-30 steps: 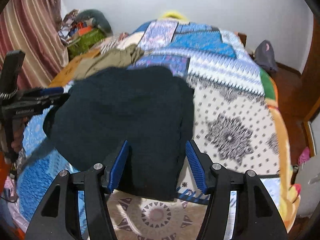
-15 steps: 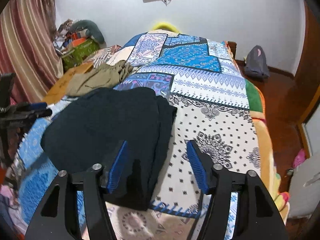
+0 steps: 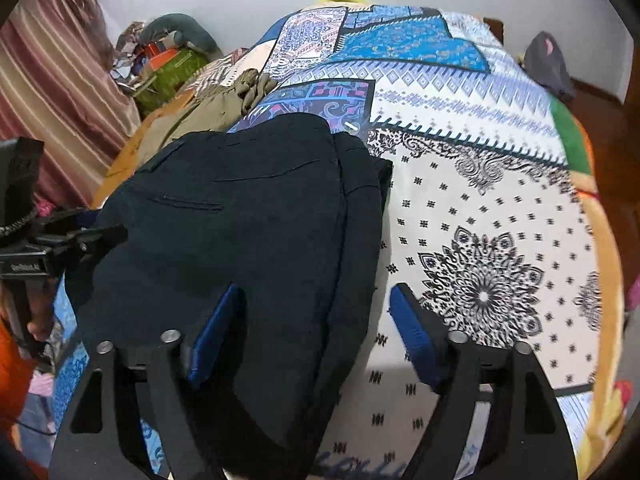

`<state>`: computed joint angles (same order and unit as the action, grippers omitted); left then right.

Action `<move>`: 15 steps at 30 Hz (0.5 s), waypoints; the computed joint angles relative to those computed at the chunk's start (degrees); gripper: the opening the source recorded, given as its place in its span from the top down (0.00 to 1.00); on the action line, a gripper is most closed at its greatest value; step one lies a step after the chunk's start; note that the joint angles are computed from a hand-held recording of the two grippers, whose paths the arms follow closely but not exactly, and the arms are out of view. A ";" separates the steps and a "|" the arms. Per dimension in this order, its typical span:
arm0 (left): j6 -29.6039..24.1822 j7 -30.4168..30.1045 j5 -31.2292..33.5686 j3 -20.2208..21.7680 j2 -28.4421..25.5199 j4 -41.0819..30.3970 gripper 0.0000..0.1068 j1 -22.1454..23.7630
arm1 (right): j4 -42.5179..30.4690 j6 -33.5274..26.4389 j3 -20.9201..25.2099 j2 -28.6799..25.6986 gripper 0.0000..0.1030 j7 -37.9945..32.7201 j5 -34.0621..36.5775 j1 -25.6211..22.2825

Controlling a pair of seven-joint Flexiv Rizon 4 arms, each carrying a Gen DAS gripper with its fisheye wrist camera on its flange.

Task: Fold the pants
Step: 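Grasp the folded black pants with the left gripper while the right gripper grasps beside it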

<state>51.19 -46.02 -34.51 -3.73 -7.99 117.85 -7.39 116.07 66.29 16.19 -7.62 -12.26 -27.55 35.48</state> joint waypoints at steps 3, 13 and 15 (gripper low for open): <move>-4.48 -1.12 0.72 -0.26 -2.23 -2.45 0.21 0.57 | 0.23 4.83 1.07 -1.27 0.23 -4.18 6.61 -1.43; -8.68 -0.77 0.11 -1.86 -6.85 -7.49 0.22 1.14 | -6.42 5.25 4.31 -5.73 0.18 -22.91 21.86 -3.03; -7.95 -1.10 0.72 -1.91 -7.07 -7.96 0.29 0.76 | -7.36 4.81 3.87 -6.17 0.24 -24.05 22.58 -2.61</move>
<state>43.24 -47.12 -33.79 -5.64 -15.07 109.88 -6.64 108.72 71.10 20.06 -13.79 -36.31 -4.98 32.87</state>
